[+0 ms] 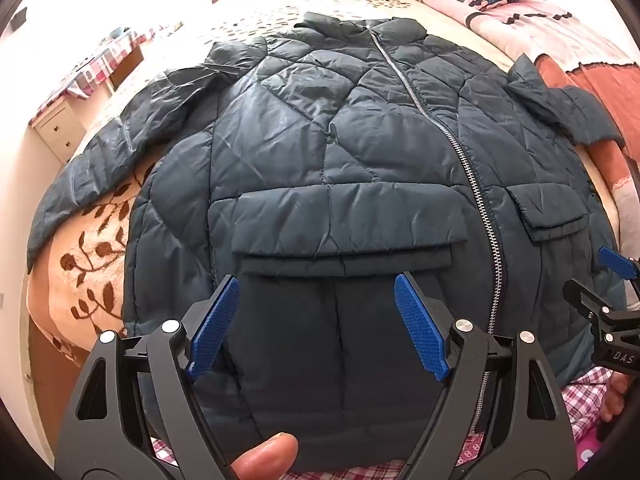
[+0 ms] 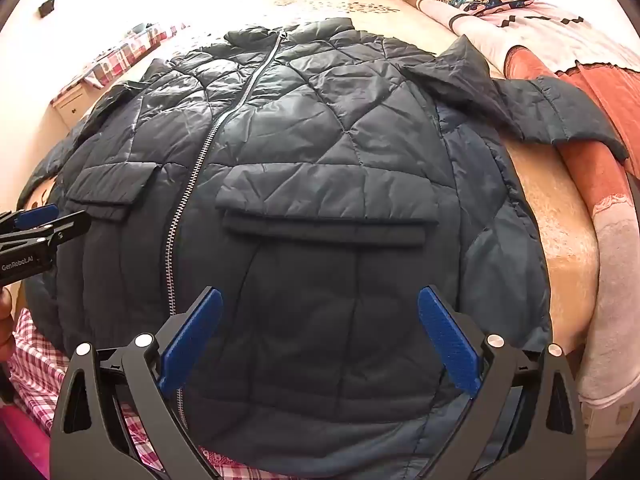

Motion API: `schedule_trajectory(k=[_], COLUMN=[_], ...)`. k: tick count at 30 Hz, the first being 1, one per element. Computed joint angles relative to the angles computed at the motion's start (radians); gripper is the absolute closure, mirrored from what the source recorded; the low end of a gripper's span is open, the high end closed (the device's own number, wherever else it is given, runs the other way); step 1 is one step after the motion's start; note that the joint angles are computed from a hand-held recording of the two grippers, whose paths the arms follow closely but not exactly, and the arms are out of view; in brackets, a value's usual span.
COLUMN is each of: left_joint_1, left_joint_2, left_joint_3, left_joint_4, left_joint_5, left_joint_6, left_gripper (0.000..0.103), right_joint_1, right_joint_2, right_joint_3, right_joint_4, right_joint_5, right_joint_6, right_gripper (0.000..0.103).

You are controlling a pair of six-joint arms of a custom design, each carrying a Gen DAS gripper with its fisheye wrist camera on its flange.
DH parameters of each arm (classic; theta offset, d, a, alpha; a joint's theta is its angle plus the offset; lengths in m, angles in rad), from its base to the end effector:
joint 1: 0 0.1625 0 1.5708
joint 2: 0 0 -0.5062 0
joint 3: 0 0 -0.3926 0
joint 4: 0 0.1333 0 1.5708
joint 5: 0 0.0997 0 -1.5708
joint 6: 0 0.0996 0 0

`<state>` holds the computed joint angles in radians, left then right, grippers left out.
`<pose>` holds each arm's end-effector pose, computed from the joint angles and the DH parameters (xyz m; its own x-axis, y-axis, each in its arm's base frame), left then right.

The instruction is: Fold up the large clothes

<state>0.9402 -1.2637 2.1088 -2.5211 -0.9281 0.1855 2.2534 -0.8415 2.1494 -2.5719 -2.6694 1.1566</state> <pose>-0.1514 -0.5347 0.2825 -0.5638 0.5621 -0.6052 0.7024 0.7118 0.0067 0.3631 -0.3759 0.0875 -0.6243 0.4777 0.6182 -0.0743 0.7514 -0.6557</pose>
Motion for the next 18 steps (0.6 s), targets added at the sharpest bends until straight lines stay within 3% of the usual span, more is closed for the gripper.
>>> schedule_trajectory(k=[18], left_joint_1=[0.000], left_joint_2=[-0.001], left_joint_3=[-0.001], left_joint_4=[0.007], left_joint_5=[-0.001], left_joint_6=[-0.002], left_gripper=[0.023], right_joint_1=[-0.005], right_joint_2=[0.006], right_joint_3=[0.006], right_joint_4=[-0.044], right_joint_5=[0.009], right_joint_6=[-0.035], right_gripper=[0.008])
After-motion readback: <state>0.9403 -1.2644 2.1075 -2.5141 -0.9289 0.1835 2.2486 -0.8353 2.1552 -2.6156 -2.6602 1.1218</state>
